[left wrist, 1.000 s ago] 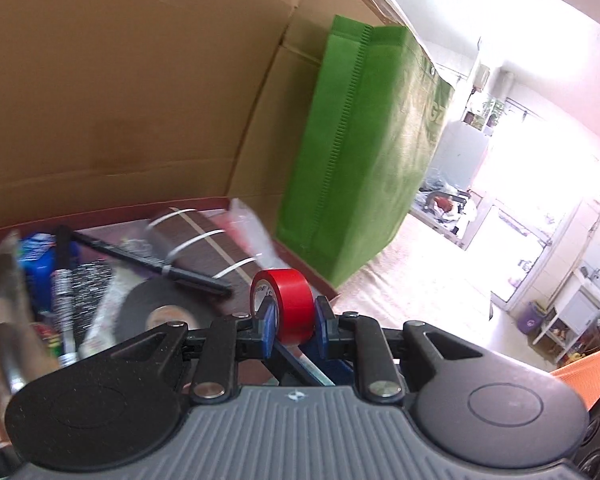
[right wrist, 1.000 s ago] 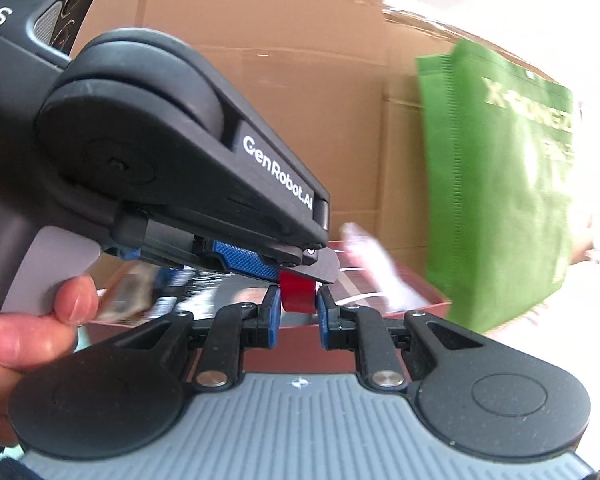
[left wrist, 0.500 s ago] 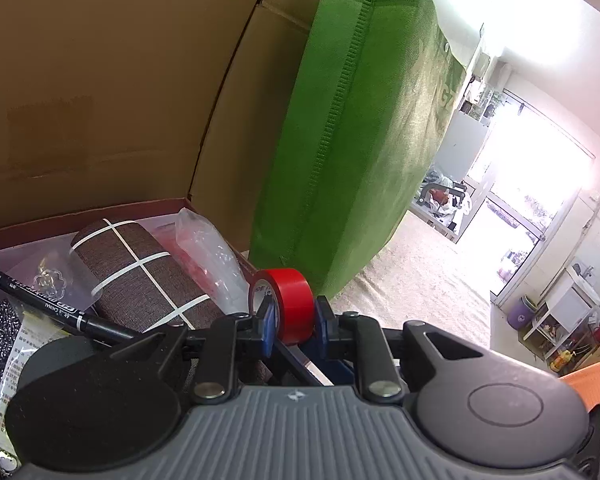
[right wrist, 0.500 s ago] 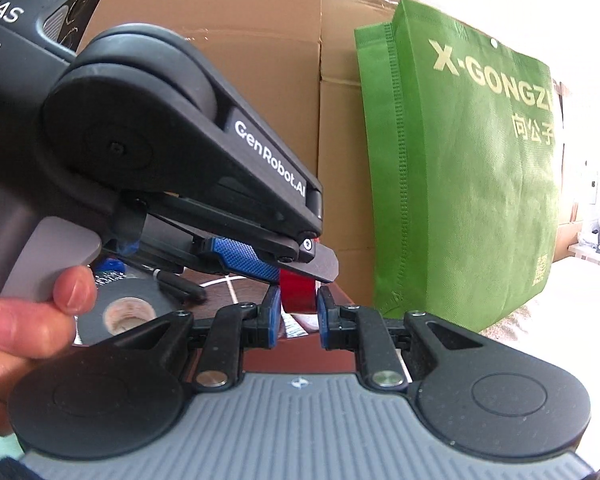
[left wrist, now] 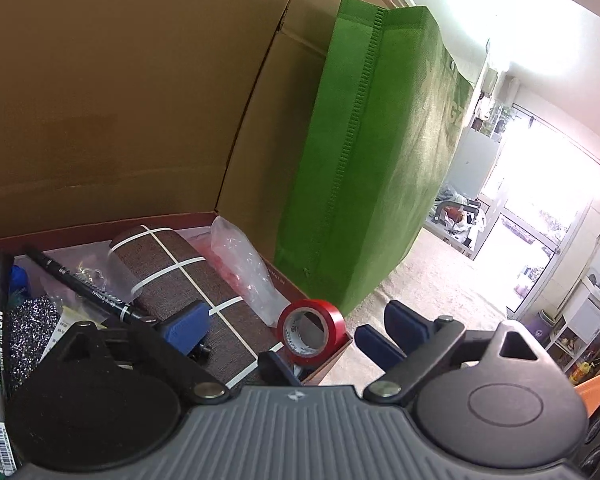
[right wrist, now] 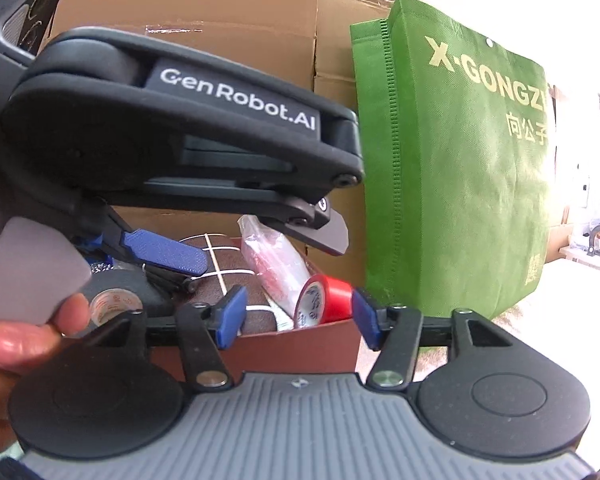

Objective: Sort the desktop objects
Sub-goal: 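Carry the red tape roll into the brown bin and release it, then withdraw the left gripper from the bin toward the tan box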

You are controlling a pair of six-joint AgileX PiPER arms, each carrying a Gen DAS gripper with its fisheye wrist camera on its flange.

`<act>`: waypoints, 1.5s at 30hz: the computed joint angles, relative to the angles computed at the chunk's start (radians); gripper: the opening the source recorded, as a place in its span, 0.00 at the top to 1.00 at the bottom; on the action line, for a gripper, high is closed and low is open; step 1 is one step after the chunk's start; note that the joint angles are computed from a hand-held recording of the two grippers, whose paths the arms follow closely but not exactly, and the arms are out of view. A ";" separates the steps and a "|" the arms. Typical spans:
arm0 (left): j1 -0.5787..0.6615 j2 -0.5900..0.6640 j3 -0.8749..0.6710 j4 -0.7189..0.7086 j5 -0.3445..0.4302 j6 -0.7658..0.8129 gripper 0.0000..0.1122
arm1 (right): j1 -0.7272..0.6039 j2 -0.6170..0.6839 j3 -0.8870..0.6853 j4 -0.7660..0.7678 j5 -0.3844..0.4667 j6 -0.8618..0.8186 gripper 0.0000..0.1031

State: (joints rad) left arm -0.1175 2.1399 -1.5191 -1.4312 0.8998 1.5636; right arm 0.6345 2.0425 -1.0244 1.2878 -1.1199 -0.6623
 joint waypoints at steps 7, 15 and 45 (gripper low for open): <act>0.012 -0.081 0.133 -0.080 -0.013 0.172 0.11 | 0.047 0.015 -0.008 0.073 -0.058 -0.024 0.12; 0.011 -0.195 0.287 -0.173 -0.075 0.357 0.10 | 0.093 -0.020 0.037 0.101 -0.071 0.014 0.09; 0.232 -0.450 0.651 -0.157 -0.146 0.510 0.10 | 0.335 -0.002 -0.099 0.340 -0.031 -0.227 0.08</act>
State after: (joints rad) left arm 0.1147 1.6894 -0.8684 -1.5878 0.7533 2.0731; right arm 0.9692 2.0405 -1.1236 1.6275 -1.1506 -0.8897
